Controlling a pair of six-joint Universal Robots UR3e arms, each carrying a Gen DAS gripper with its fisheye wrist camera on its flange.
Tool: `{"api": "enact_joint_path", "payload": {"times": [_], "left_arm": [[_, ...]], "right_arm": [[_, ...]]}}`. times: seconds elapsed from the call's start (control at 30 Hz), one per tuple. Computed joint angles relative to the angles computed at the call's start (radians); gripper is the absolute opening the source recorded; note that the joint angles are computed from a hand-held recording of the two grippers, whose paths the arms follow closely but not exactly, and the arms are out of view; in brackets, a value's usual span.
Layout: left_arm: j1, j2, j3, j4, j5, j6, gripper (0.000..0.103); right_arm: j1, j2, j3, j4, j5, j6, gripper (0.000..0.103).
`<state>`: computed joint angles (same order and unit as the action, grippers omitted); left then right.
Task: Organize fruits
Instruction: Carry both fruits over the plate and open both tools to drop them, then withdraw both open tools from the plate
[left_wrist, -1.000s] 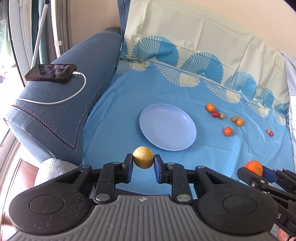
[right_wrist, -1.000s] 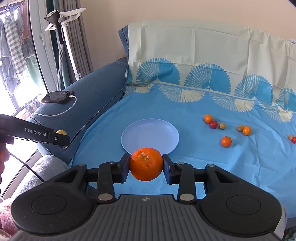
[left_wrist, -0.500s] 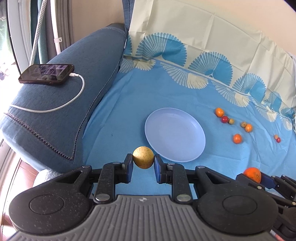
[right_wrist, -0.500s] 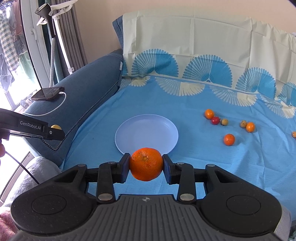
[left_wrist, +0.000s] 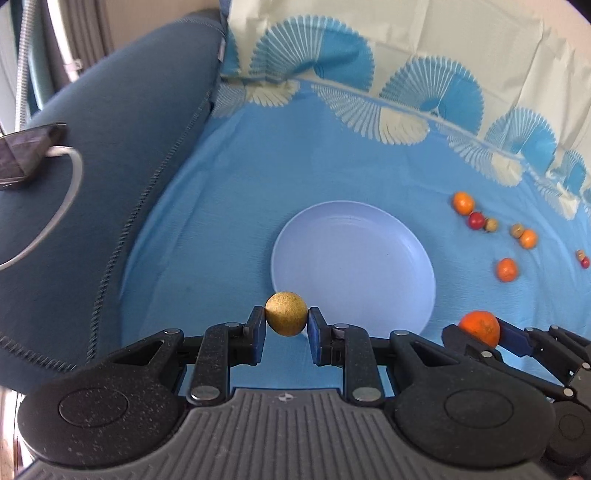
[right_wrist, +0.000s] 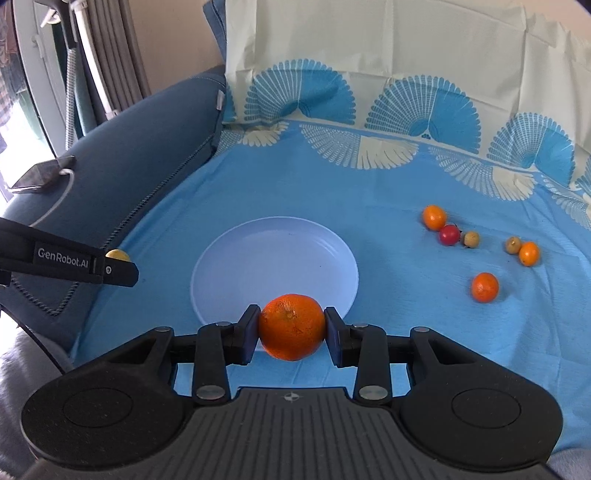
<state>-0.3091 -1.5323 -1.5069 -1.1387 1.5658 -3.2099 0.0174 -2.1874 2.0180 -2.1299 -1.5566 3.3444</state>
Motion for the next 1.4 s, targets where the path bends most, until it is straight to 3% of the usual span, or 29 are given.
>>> {"api": "enact_joint_path", "payload": {"times": [0.23,0.5,0.53,0.57,0.6,0.63,0.67,0.7,0.73,0.83,0.9,1.03,1.23,1.4], "left_arm": [[-0.047,-0.251,0.103,0.090,0.047,0.017,0.026],[-0.075,-0.449,0.221,0.120,0.095,0.063,0.028],[-0.074,-0.458,0.239,0.115,0.093,0.074,0.033],[-0.071,-0.461,0.258,0.101,0.089,0.085,0.057],[-0.065,-0.453,0.265,0.096,0.076,0.090,0.090],[-0.059,-0.429,0.248,0.115,0.073,0.083,0.101],[-0.052,-0.384,0.192,0.177,0.072,0.068,0.103],[-0.046,-0.339,0.149,0.212,0.068,0.061,0.103],[-0.037,-0.305,0.136,0.203,0.059,0.068,0.103],[-0.011,-0.172,0.062,0.164,0.043,0.063,0.103],[0.012,-0.050,-0.025,0.157,0.020,0.054,0.103],[0.006,0.116,-0.049,0.008,0.024,0.096,0.103],[0.002,0.307,-0.073,-0.133,0.026,0.067,0.103],[-0.038,0.385,-0.081,-0.187,0.068,0.038,0.103]], "right_arm": [[-0.018,0.180,0.069,-0.194,0.019,-0.052,0.039],[-0.002,0.350,0.076,-0.322,0.006,-0.112,0.039],[-0.003,0.363,0.073,-0.336,0.005,-0.121,0.039],[-0.002,0.377,0.067,-0.349,0.001,-0.131,0.040],[-0.001,0.379,0.060,-0.356,-0.005,-0.134,0.042],[-0.002,0.373,0.058,-0.366,-0.012,-0.135,0.055],[-0.001,0.357,0.054,-0.368,-0.025,-0.133,0.064],[0.003,0.340,0.046,-0.358,-0.041,-0.127,0.078],[0.000,0.313,0.038,-0.339,-0.048,-0.124,0.085],[-0.034,0.170,0.019,-0.205,-0.013,-0.118,0.095],[-0.041,0.078,0.000,-0.096,0.007,-0.093,0.098],[0.035,-0.039,-0.069,0.069,-0.013,-0.020,0.100],[0.373,-0.013,-0.155,0.118,-0.315,0.206,0.102],[0.513,-0.012,-0.226,0.237,-0.444,0.375,0.102]]}}
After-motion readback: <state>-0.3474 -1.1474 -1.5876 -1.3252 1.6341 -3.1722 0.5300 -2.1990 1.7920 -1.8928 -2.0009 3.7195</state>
